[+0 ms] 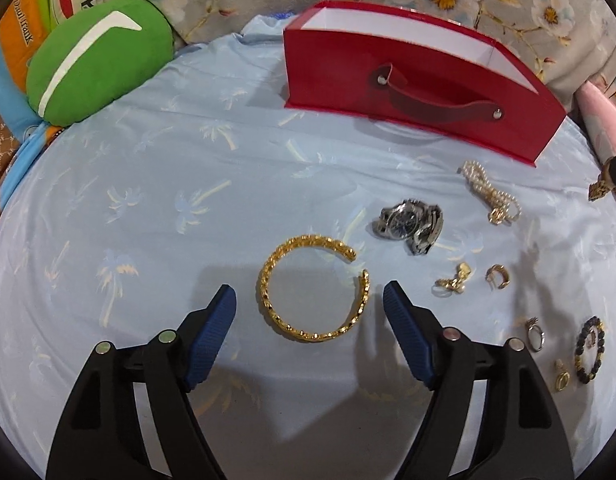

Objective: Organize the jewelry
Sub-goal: 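Carry both items into the red box and open both grippers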

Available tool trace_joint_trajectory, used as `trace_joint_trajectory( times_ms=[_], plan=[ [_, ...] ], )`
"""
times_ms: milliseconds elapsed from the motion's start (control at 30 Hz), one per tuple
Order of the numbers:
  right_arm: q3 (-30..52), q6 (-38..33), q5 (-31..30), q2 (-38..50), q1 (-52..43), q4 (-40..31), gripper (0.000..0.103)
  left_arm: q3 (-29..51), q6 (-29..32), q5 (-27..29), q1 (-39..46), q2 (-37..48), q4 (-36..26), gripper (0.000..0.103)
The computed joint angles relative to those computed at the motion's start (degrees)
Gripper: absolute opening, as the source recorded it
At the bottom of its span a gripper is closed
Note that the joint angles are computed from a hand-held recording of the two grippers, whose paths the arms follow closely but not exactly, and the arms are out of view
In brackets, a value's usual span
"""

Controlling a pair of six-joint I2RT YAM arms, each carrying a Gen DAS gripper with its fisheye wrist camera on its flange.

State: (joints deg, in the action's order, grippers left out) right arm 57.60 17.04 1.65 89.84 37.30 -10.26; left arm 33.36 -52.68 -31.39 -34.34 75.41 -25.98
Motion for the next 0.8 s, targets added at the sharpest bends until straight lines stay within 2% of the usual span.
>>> trace_joint_trajectory(
  times_ms=[67,133,267,433,600,800],
  plan=[
    [0.04,-0.09,-0.03,0.21,0.21,-0.06,0.015,0.18,-0.35,-2.14,-1.15,0.89,-0.29,0.069],
    [0.06,-0.14,0.02,0.33,0.39,-0.16,0.015,-0.1,0.05,-2.33,-1.18,0.32,0.18,0.054],
    [0.25,-0.29,0.14,0.2,0.57,-0.29,0.015,-1.05,1.38,0.1,0.57,-2.64,1.1,0.053],
    [2.51,-1.3,0.35,0.22,0.28,-0.99,0.015,1.26,2.02,-3.37,-0.59,-8.46,-3.37,0.053],
    [10.38,-3.18,-1.13,3.27,-1.65,-2.02,0.015,10.28,11.47,-6.59,3.09,-11.21,-5.65,0.053],
    [27.85,-4.82,-3.08,14.93,-4.24,-6.68,0.015,24.16,25.81,-7.54,10.54,-1.95,0.91,0.053]
  ],
)
